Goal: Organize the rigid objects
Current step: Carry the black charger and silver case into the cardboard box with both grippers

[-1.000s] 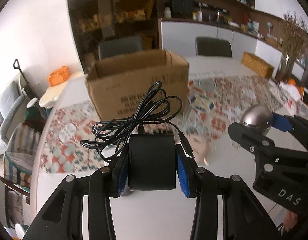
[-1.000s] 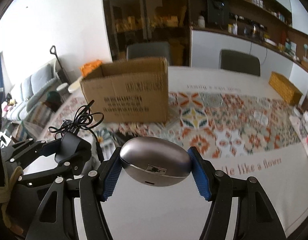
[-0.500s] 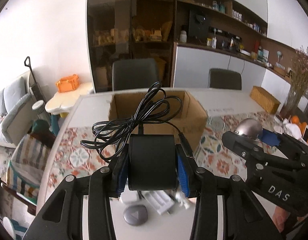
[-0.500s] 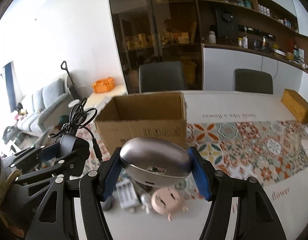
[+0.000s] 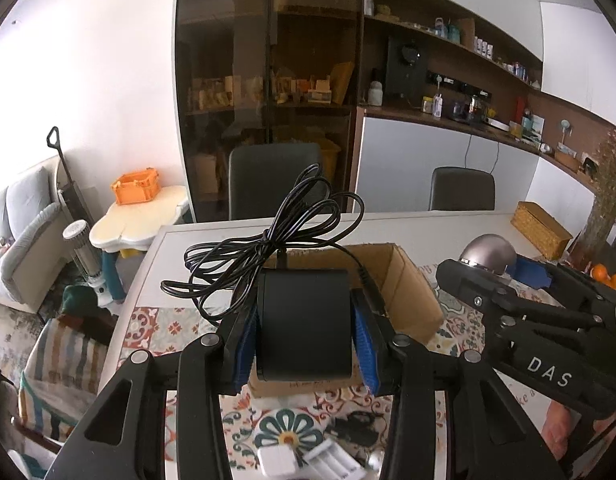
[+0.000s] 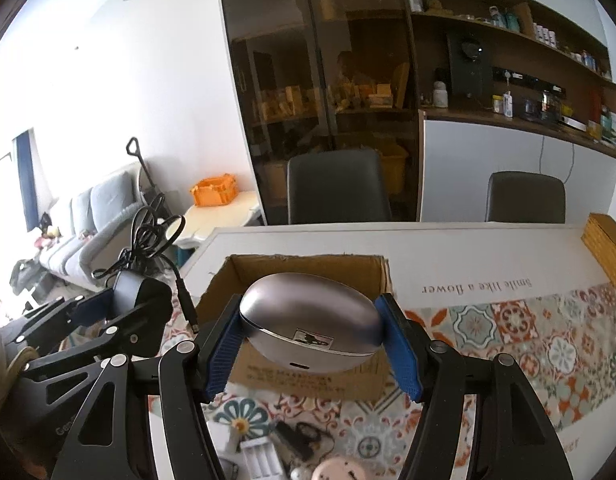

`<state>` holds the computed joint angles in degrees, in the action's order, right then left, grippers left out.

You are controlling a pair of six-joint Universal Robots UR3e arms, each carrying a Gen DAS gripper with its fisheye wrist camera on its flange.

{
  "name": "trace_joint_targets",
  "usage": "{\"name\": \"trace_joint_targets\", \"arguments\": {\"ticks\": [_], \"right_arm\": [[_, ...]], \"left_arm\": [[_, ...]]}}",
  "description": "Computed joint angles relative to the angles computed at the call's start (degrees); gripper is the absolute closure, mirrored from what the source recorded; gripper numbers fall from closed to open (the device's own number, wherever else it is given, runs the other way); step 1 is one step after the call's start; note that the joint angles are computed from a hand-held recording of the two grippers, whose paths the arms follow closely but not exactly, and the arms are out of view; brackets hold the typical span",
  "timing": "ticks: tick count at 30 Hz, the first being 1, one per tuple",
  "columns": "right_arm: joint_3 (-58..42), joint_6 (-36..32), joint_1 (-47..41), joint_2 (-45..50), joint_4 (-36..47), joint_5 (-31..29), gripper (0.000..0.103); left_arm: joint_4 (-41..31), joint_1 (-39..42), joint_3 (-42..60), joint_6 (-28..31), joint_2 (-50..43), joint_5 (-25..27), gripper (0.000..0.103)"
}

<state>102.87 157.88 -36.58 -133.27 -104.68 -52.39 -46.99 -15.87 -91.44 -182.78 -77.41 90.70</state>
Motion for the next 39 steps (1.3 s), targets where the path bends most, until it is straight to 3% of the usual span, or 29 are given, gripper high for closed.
{"name": "trace_joint_targets", "arguments": {"ticks": [2, 5, 17, 20, 22, 27, 31, 34, 39], "right_arm": [[-1.8, 4.1, 5.7, 6.2, -6.0, -4.8, 0.038], [-4.8, 6.5, 9.1, 12.5, -8.1, -7.3, 0.038], [-14.6, 9.2, 16.9, 29.6, -8.8, -15.8, 0.038], [-17.1, 9.0, 17.3, 32.6, -6.9, -16.4, 0.038], [-18.2, 9.3, 17.3, 34.3, -6.2, -16.4, 0.038], [-20.6, 9.2, 17.8, 36.7, -4.3, -16.4, 0.038], [-22.9, 8.5, 18.9, 38.7, -2.8, -16.1, 0.038], [-23.9, 9.4, 21.5, 40.0, -3.7, -18.7, 0.022], [-21.9, 10.9, 22.9, 37.5, -5.7, -21.6, 0.021]], "left_arm": [[-1.6, 0.8, 3.2, 0.3, -3.0, -1.2, 0.061], [-3.7, 1.9, 7.4, 0.5, -7.2, -2.8, 0.061], [-15.8, 2.7, 23.0, 1.6, -22.0, -4.9, 0.062], [-17.0, 1.8, 26.2, 1.9, -24.2, -2.9, 0.062], [-17.4, 1.5, 27.4, 1.1, -24.7, -1.5, 0.058], [-14.2, -0.3, 23.5, -1.5, -22.1, 8.2, 0.027], [-13.4, 1.0, 19.3, -3.2, -18.7, 10.0, 0.02], [-12.6, 1.5, 16.3, -4.0, -16.2, 12.0, 0.014], [-11.6, 2.5, 12.0, -4.5, -11.7, 11.3, 0.011]]}}
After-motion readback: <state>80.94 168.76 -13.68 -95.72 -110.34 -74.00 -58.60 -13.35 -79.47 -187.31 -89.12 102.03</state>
